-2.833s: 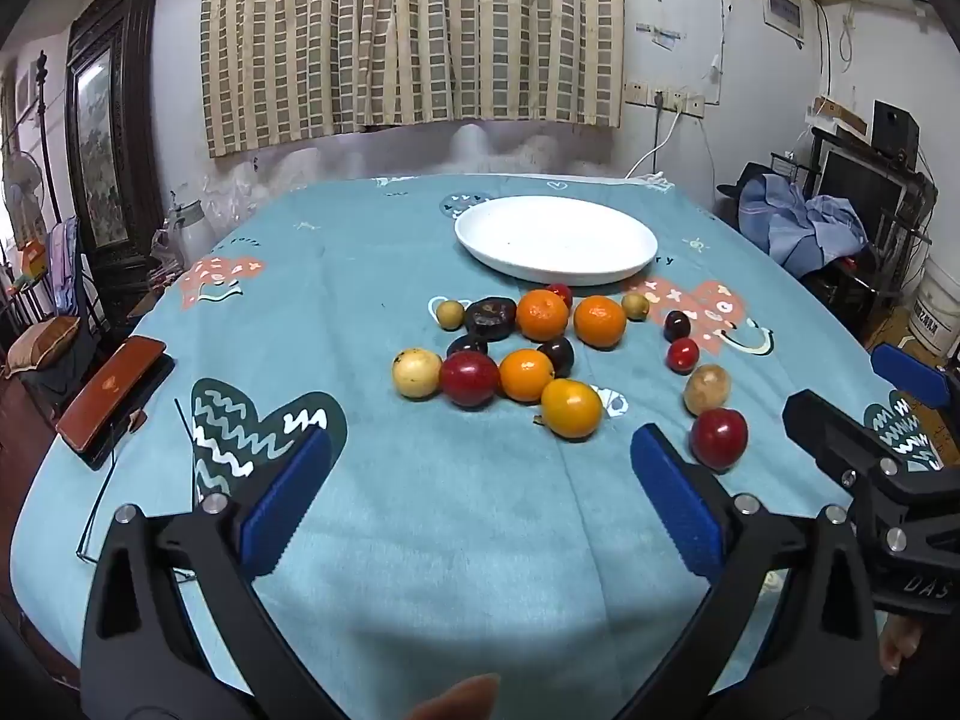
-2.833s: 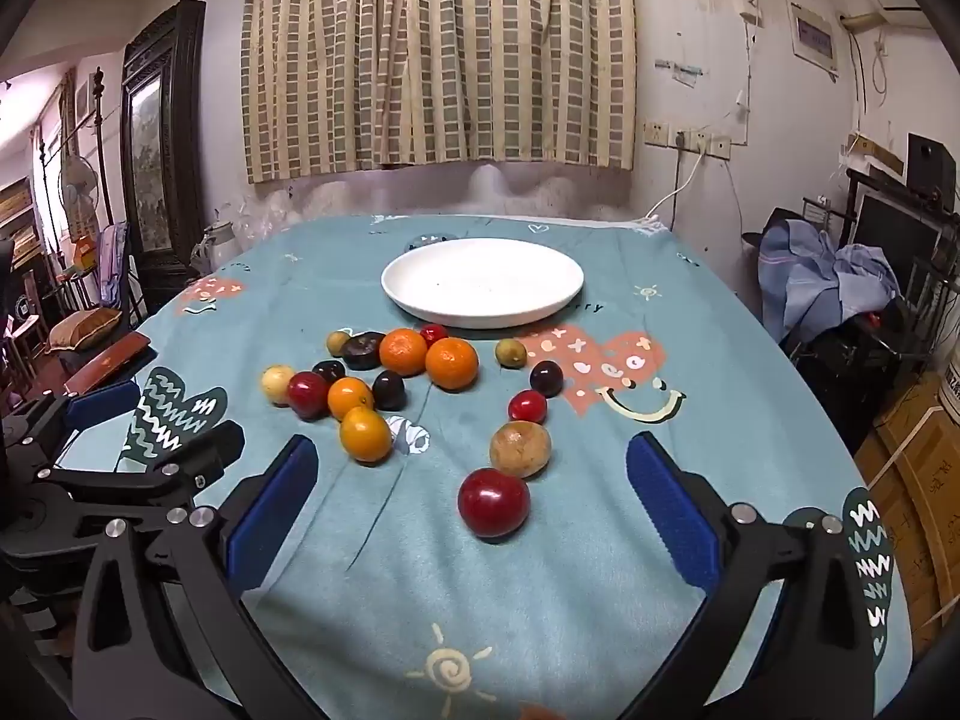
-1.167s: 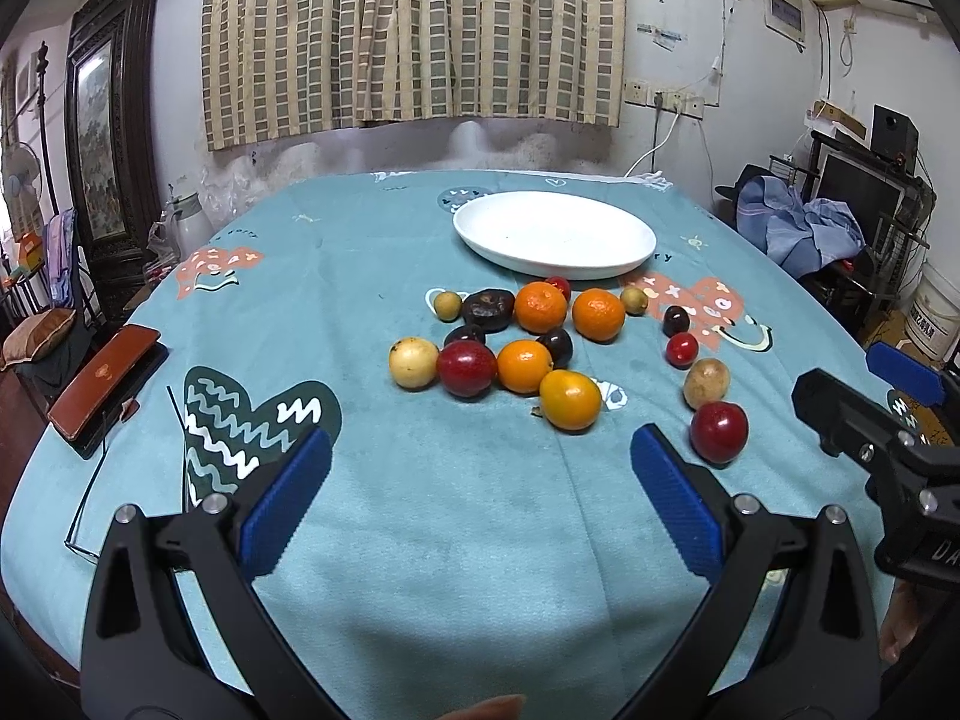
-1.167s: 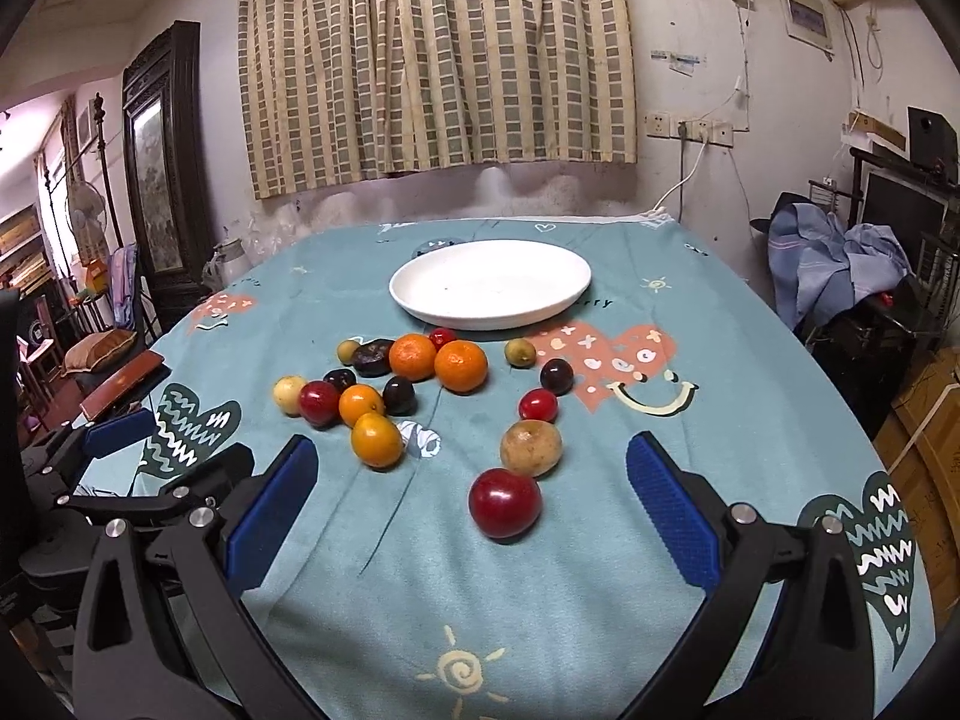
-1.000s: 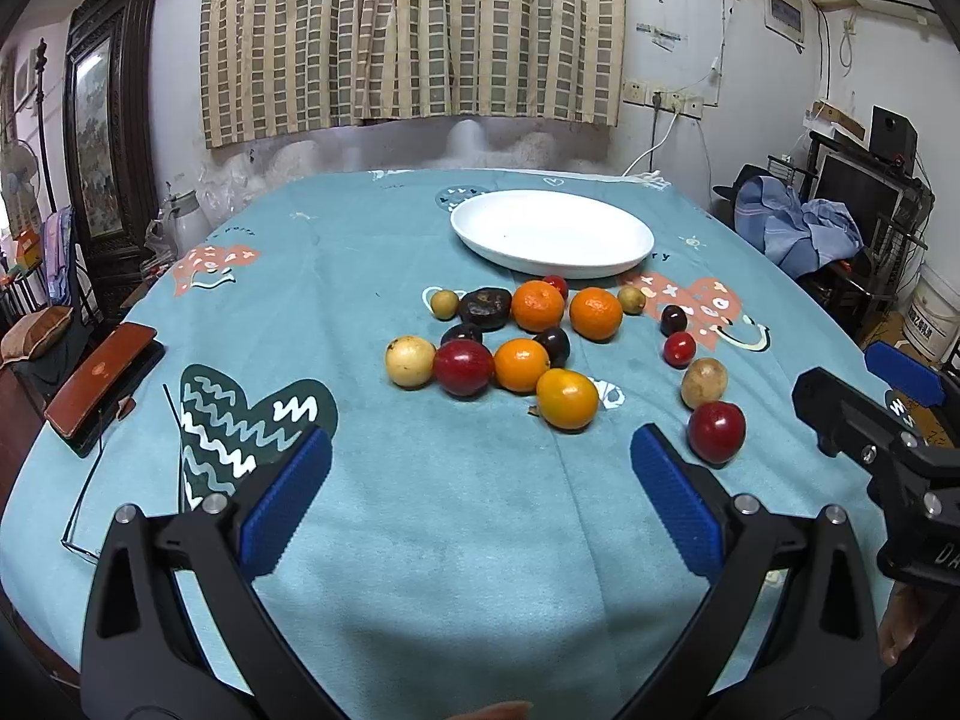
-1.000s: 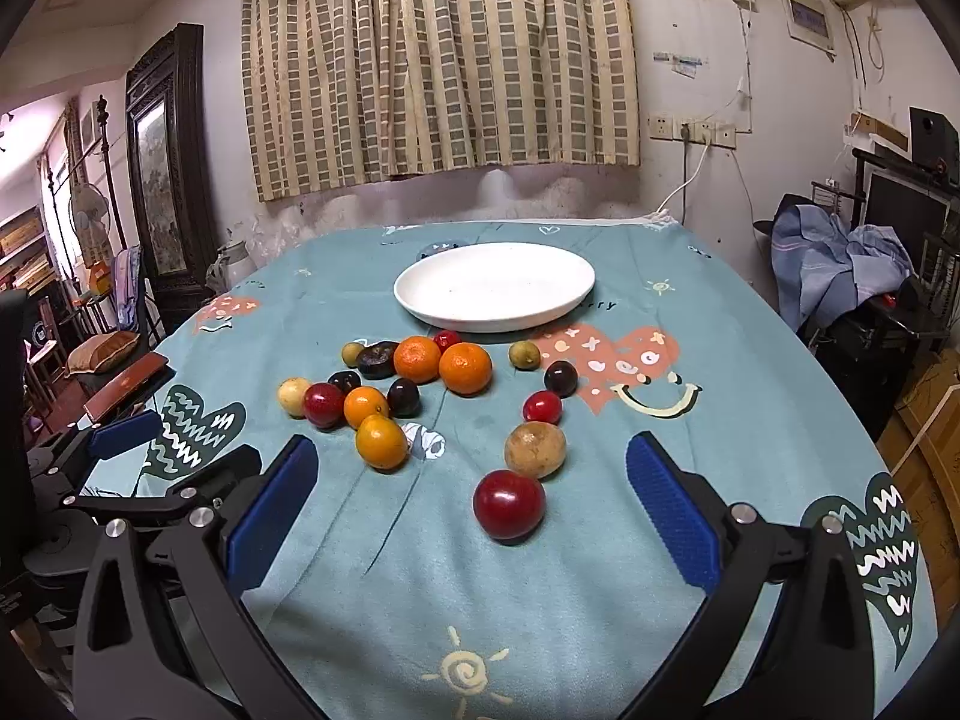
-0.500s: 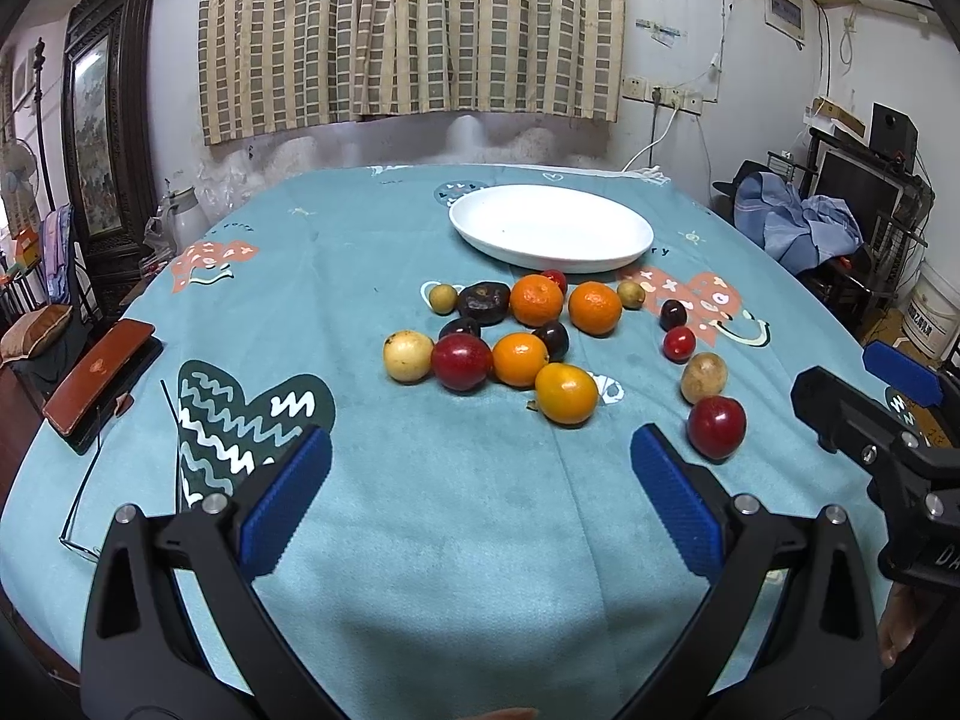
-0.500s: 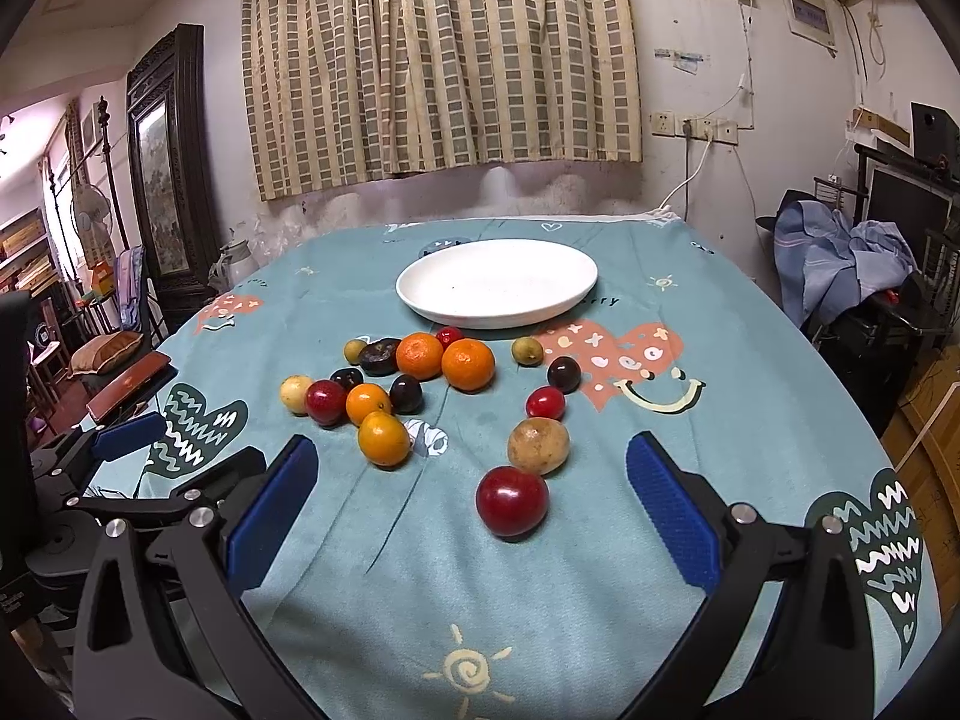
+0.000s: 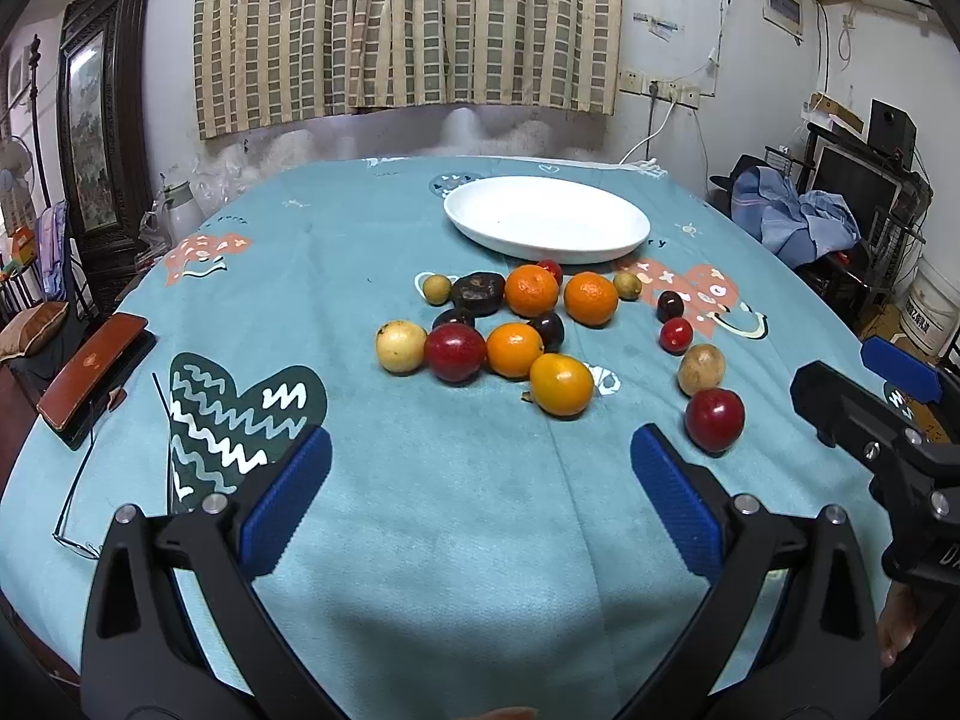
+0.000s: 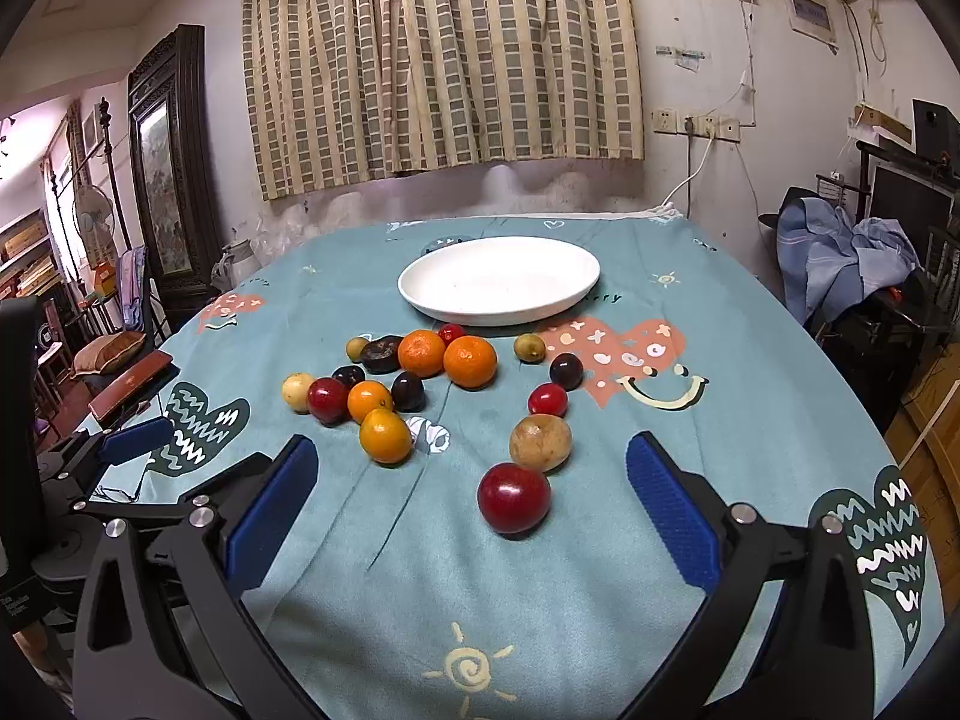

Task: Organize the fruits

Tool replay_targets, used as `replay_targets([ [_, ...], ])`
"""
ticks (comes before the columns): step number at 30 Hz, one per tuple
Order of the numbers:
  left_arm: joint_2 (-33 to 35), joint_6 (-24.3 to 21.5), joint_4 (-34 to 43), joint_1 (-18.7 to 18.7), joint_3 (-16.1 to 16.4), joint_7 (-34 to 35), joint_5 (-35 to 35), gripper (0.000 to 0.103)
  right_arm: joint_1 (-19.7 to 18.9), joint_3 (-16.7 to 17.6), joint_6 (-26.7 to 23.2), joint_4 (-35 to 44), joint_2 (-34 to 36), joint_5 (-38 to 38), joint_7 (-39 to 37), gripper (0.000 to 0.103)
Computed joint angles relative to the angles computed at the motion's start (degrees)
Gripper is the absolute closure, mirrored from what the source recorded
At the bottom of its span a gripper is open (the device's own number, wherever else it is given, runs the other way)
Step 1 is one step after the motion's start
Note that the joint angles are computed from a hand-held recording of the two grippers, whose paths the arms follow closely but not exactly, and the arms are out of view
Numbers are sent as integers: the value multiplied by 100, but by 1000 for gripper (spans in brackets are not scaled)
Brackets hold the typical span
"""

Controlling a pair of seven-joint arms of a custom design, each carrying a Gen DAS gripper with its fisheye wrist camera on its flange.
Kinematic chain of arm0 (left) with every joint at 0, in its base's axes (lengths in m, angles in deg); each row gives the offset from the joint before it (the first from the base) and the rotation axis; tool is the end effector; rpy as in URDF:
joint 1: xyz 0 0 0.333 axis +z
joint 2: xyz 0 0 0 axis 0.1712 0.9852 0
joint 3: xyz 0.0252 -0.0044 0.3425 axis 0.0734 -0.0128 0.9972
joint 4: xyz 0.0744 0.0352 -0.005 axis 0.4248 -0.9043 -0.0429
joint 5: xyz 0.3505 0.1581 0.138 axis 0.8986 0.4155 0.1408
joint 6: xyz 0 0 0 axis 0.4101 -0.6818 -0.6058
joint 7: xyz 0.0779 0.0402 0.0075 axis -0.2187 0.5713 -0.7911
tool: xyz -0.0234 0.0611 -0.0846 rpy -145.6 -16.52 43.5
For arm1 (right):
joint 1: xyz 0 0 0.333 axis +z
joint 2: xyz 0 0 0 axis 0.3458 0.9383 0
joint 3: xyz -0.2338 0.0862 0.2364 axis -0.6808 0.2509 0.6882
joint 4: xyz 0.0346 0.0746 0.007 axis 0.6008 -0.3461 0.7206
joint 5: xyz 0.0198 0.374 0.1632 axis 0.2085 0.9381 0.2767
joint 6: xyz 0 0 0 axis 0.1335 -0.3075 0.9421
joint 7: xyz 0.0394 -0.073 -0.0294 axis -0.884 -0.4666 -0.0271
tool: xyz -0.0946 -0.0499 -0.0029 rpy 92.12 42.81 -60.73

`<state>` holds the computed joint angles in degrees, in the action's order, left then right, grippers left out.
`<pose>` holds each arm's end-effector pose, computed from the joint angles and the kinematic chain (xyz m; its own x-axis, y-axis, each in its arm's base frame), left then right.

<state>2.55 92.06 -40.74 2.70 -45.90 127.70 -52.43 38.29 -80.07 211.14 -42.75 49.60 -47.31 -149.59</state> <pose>0.6092 -0.1666 0.4974 -0.3232 -0.9462 0.0171 -0.5832 0.1850 -0.7910 0.5512 0.2626 0.4924 -0.1016 -0.9875 -0.1207 -0.5174 0.1561 -0.8414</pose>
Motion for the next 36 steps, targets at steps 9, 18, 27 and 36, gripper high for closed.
replay_targets([
  [9,75,-94,61,136,-146,286,-190,2,-84,-59,300,-104,25,204,-169,1],
  [18,282,-1124,459,739,-645,2789,-1938,2,-356,-193,1072,-667,-113,1063,-868,1],
  [27,1434,-1874,2246,270,162,1708,-568,11,-583,-394,1923,-684,13,105,288,1],
  [36,2530,-3389,3860,893,-454,2638,-799,31,-514,-664,2509,-657,209,456,86,1],
])
